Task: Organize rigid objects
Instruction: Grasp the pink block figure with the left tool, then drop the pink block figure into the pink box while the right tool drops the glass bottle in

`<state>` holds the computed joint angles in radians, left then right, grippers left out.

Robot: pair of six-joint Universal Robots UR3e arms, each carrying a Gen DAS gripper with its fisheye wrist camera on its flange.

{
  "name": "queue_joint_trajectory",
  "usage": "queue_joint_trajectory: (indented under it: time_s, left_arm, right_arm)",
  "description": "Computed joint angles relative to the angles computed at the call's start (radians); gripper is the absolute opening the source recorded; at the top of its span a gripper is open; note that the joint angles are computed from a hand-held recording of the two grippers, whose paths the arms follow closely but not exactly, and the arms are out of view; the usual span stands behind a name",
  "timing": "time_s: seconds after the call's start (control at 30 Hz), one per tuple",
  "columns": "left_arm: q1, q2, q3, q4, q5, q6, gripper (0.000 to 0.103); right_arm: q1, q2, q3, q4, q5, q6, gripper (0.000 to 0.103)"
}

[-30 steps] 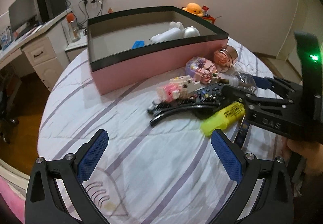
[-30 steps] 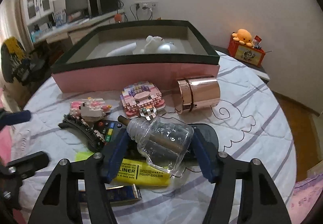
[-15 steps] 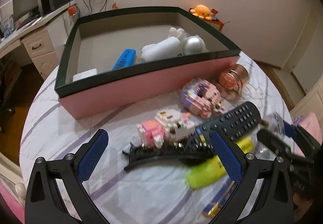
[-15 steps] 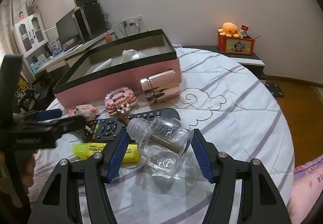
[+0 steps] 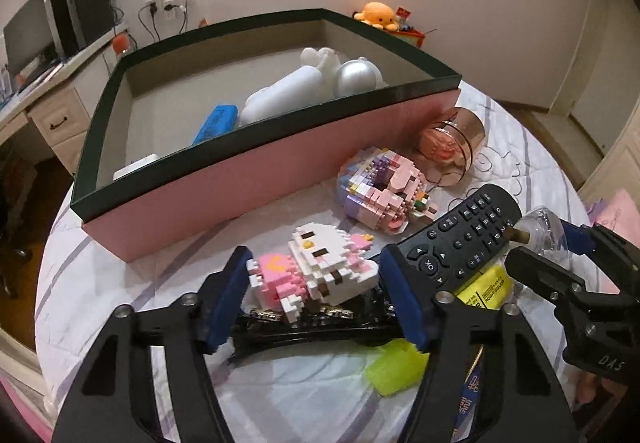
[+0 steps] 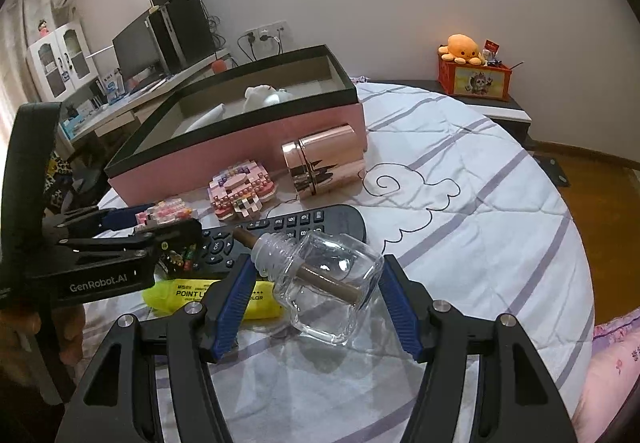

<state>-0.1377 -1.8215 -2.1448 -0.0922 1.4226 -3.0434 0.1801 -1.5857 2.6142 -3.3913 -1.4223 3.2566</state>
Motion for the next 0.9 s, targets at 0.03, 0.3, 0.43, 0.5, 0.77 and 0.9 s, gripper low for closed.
queue_joint_trajectory:
  time_s: [0.03, 0.3, 0.43, 0.5, 0.77, 0.9]
  left_arm:
    - [0.009, 0.008, -0.004, -0.008, -0.012, -0.001, 0.062]
    - [0.02, 0.09, -0.075, -0.002, 0.021, 0.035, 0.062]
    - [0.059, 0.179, -0.142, -0.002, -0.011, 0.055, 0.062]
    - [0.089, 0.242, -0.186, -0.004, -0.041, 0.065, 0.062]
    - [0.27, 0.553, -0.339, -0.169, -0.257, 0.189, 0.062]
    - [0.364, 0.712, -0.381, -0.303, -0.343, 0.254, 0.062]
  right_arm:
    - [0.007, 0.003, -0.004, 0.002, -0.01, 0.002, 0.065]
    - [0.045, 0.006, -0.021, 0.006, -0.076, 0.023, 0.065]
    - [0.08, -0.015, -0.022, 0.014, -0.127, 0.036, 0.065]
    - [0.094, -0.037, -0.023, 0.032, -0.14, 0.044, 0.065]
    - [0.202, -0.112, -0.067, 0.13, -0.225, 0.087, 0.065]
    - [0.244, -0.129, -0.102, 0.17, -0.252, 0.097, 0.065]
